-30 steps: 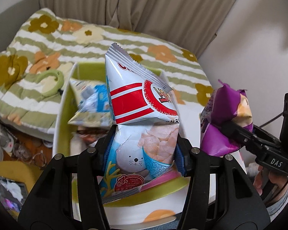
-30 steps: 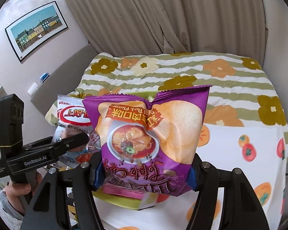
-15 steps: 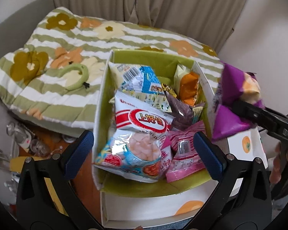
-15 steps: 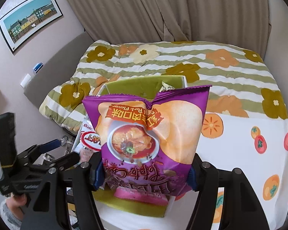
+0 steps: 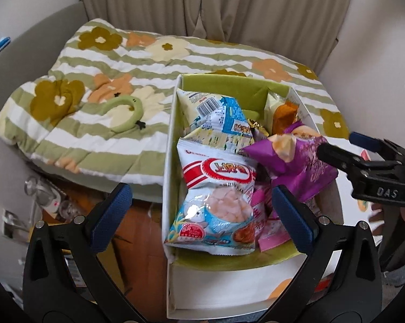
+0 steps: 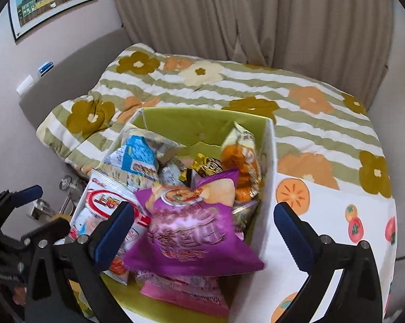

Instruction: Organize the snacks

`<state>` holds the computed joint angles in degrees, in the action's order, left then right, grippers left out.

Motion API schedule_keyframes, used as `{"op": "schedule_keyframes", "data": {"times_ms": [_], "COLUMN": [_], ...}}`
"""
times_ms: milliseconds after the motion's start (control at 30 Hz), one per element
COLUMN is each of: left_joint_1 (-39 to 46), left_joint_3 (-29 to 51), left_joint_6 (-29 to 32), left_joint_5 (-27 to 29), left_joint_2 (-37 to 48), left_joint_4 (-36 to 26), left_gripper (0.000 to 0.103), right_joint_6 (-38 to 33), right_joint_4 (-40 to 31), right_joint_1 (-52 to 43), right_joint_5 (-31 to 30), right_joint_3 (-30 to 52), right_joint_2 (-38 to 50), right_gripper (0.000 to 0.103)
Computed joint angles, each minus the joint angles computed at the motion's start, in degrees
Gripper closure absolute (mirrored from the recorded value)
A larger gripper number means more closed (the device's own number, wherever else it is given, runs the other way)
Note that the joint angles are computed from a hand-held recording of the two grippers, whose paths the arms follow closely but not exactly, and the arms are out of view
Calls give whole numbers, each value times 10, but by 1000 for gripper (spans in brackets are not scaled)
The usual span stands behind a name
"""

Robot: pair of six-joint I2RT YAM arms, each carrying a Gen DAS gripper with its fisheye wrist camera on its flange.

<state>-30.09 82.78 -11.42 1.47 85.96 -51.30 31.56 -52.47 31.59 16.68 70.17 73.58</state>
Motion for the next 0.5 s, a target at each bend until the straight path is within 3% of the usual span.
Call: {"op": "schedule_keyframes", "data": {"times_ms": [233, 500], "left_joint_1": [-23, -109], "left_joint_3": [-8, 18], "left_joint_6": [-5, -49], "left_joint_5": [-22, -102], "left_joint_2": [-26, -78], "left_joint_4": [-4, -44], "left_gripper": [1, 1], "right_joint_6": [65, 134], "right_joint_4": [-25, -108], "right_joint_1": [43, 130], "right_joint_5": [36, 123], "right_joint_3": [-18, 26], "right_joint_2": [-44, -98], "right_gripper": [0, 0]}}
